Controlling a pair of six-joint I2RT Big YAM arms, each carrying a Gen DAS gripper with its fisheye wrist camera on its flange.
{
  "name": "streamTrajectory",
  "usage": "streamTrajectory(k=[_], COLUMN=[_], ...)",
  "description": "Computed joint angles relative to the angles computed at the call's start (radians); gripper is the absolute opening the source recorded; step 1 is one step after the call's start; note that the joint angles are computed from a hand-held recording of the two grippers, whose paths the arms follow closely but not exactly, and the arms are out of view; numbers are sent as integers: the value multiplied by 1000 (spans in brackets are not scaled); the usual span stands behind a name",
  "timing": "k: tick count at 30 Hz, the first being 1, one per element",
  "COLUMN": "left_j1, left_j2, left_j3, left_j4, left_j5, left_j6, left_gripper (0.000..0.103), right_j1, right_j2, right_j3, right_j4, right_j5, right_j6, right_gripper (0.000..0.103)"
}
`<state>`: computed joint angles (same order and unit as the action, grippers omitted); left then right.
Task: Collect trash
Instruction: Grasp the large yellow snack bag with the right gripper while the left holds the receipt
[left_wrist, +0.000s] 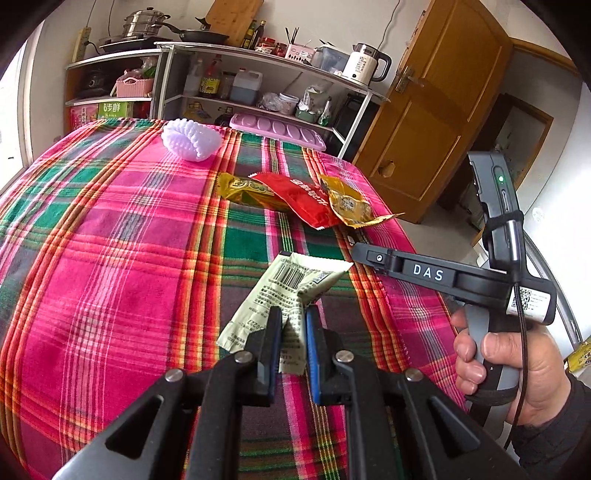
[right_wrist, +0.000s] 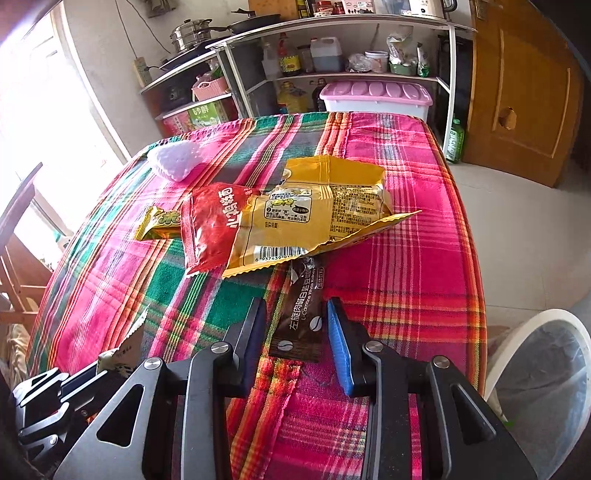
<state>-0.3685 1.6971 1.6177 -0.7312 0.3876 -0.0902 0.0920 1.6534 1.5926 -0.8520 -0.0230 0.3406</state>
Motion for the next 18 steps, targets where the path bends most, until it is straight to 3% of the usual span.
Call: streamTrajectory(k=[10,18], left_j1=[-1,0], left_j2=[4,7], left_j3=[-3,-4], left_j4=[1,4], left_j5=[8,16], left_j6=[2,2], left_gripper=[13,13], right_j1=[-55,-70], right_j2=[-19,-37], right_j3=[-26,-52], right_j4=[97,162], right_j5=[-143,-209], right_j6=[146,232], right_gripper=[35,35])
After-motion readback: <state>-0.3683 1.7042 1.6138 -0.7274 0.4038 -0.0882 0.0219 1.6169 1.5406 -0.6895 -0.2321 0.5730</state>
